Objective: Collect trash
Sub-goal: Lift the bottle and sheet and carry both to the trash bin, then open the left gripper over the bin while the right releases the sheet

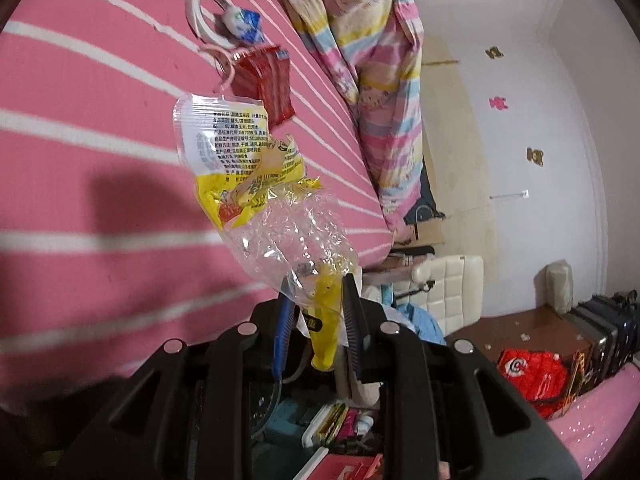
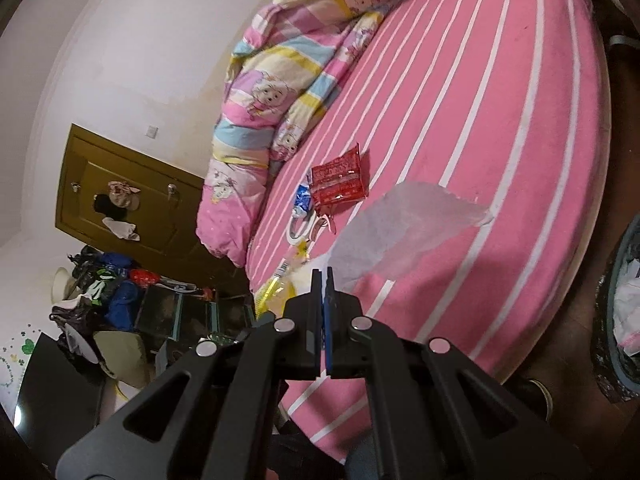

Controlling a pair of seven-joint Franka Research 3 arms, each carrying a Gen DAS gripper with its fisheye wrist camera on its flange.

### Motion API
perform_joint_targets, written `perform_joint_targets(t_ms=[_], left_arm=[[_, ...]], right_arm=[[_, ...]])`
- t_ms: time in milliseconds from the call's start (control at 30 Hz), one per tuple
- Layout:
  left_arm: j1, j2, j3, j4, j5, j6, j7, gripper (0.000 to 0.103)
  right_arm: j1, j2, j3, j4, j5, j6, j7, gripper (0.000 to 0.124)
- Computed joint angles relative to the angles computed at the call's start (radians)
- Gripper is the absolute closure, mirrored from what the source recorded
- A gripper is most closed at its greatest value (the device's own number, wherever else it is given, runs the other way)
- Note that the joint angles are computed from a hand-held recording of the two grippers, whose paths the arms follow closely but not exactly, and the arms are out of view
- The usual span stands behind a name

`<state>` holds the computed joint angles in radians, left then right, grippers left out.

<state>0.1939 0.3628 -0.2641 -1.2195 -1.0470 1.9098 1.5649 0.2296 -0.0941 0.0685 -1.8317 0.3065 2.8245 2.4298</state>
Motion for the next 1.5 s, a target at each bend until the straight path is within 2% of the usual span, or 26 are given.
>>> perform_joint_targets(t_ms=[167, 400, 600, 733, 833, 1100, 1267, 1500], left_arm=[[-0.022, -0.068, 0.002, -0.074, 0.001, -0.018, 0.031, 0.08], [-0.095, -0.135, 0.018, -0.162, 0.016, -0.043, 0.05, 0.08], [-0.179, -0.168, 0.015, -0.231, 0.05, -0.062, 0.057, 0.08], [-0.234, -0.164, 0.006, -0.247, 0.1, -0.071, 0.053, 0.08], [-0.277, -0.148, -0.007, -0.251, 0.154, -0.077, 0.051, 0.08], [-0.336, -0.098, -0.031, -0.269, 0.268, -0.112, 0.063, 0.08], [-0.36, -0.053, -0.044, -0.252, 0.334, -0.13, 0.087, 0.08], [-0.413, 0.085, -0.07, -0.129, 0.504, -0.215, 0.09, 0.08]], right_arm=[[-0.023, -0.123, 0.01, -0.126, -0.025, 0.028, 0.027, 0.123], [-0.075, -0.283, 0.025, -0.299, -0.02, 0.044, 0.054, 0.123], [-0.142, -0.455, 0.044, -0.483, -0.018, 0.013, 0.095, 0.123], [-0.19, -0.574, 0.052, -0.604, -0.019, -0.045, 0.13, 0.123], [-0.216, -0.662, 0.051, -0.695, -0.015, -0.091, 0.154, 0.123], [-0.251, -0.8, 0.044, -0.855, -0.006, -0.175, 0.191, 0.123], [-0.262, -0.839, 0.036, -0.919, 0.0, -0.214, 0.21, 0.123], [-0.255, -0.835, 0.013, -0.976, 0.03, -0.249, 0.228, 0.123]])
